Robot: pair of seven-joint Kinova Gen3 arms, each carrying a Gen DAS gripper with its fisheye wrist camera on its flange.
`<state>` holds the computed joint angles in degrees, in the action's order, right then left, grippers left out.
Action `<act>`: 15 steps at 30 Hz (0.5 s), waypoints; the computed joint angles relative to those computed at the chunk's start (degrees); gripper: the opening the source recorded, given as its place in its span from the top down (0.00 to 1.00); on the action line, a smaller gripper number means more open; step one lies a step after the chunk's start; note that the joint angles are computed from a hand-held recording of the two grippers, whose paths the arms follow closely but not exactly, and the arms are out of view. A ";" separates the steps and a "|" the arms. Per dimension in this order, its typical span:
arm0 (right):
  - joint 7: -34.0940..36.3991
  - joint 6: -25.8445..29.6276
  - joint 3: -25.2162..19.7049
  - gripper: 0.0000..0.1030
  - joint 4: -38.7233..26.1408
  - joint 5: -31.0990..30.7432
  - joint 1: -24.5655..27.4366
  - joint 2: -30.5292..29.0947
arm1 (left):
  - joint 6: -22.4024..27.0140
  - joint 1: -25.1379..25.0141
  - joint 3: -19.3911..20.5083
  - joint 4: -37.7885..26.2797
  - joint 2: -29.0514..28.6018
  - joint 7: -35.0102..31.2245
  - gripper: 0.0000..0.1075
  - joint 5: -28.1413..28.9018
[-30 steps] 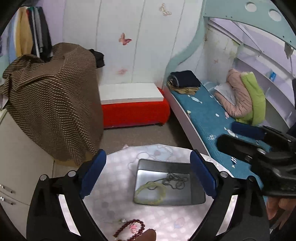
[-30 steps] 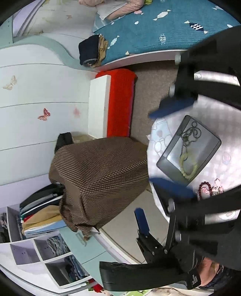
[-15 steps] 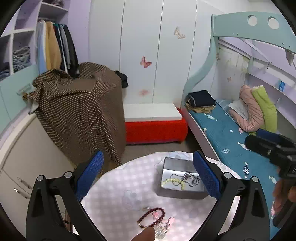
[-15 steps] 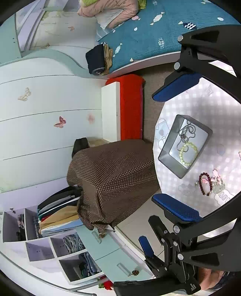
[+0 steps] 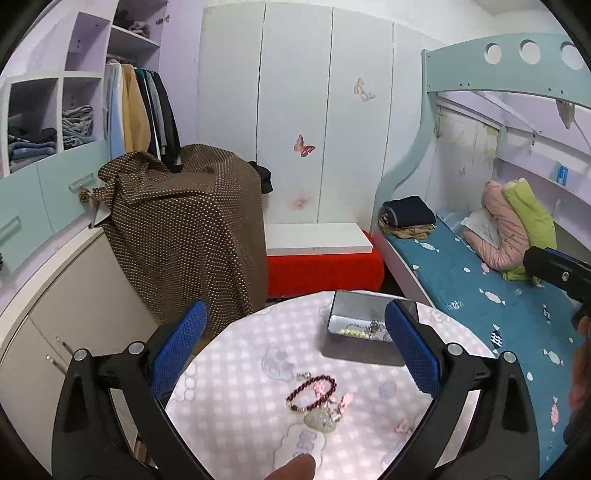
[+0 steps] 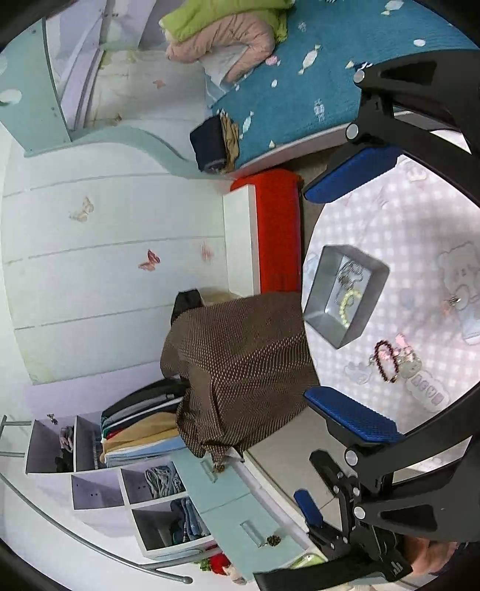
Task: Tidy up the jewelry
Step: 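Withdraw both open tools from the gray box toward the remaining jewelry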
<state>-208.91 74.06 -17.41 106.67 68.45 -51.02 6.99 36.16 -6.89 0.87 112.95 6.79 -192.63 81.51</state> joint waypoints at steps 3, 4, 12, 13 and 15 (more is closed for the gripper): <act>-1.93 4.33 -0.83 0.07 -0.23 -1.29 -2.32 1.85 | 0.67 -0.75 -0.83 3.25 -1.44 -4.26 0.10 2.51; -2.68 5.02 -0.92 0.07 -0.12 -1.82 -3.03 2.44 | 0.89 -0.92 -1.17 4.25 -1.80 -5.26 0.10 2.96; -7.72 3.45 0.28 0.07 1.17 -6.39 -6.57 6.92 | 1.77 -2.11 -3.21 9.90 -2.00 -10.89 0.10 5.93; -8.80 2.59 0.49 0.07 1.62 -6.65 -6.91 7.41 | 1.91 -2.28 -3.37 10.47 -1.77 -11.32 0.10 6.09; -10.24 1.02 0.91 0.07 2.38 -7.04 -7.44 8.15 | 2.19 -2.54 -3.55 11.30 -1.01 -12.99 0.10 6.36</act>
